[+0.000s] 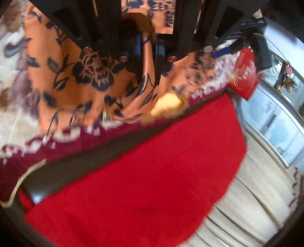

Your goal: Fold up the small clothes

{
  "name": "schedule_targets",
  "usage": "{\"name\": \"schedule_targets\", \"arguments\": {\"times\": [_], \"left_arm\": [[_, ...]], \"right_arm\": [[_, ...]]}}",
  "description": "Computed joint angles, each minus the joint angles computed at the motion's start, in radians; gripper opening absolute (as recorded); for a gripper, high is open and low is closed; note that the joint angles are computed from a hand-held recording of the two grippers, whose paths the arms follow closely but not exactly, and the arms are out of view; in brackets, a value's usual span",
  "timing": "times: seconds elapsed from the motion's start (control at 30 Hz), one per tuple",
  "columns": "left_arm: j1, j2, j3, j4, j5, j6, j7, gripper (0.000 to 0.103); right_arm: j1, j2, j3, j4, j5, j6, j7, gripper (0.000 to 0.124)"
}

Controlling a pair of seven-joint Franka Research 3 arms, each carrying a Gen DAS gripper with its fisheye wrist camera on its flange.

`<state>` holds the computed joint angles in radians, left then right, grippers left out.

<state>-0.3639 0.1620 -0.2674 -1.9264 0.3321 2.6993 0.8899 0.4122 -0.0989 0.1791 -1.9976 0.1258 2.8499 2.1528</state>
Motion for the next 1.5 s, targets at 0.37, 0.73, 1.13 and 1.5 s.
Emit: {"name": "schedule_targets", "arguments": {"times": [0.37, 0.73, 1.13, 1.5], "left_arm": [[-0.054, 0.072, 0.006, 0.092, 0.098, -0.105, -0.106, 0.075], [-0.047, 0.023, 0.007, 0.038, 0.098, -0.016, -0.104, 0.075], [-0.062, 0.042, 0.003, 0.072, 0.087, -0.044, -0.102, 0.076], [-0.069, 0.022, 0.012, 0.062, 0.105, -0.077, -0.129, 0.078]], "right_arm": [[-0.093, -0.037, 0.034, 0.018, -0.213, -0.330, 0.225, 0.019], [-0.049, -0.176, -0.041, -0.115, -0.134, -0.123, 0.106, 0.020], [-0.007, -0.097, -0.026, -0.043, 0.096, -0.277, -0.139, 0.020], [0.042, -0.034, -0.020, 0.030, 0.253, -0.320, -0.331, 0.020]]}}
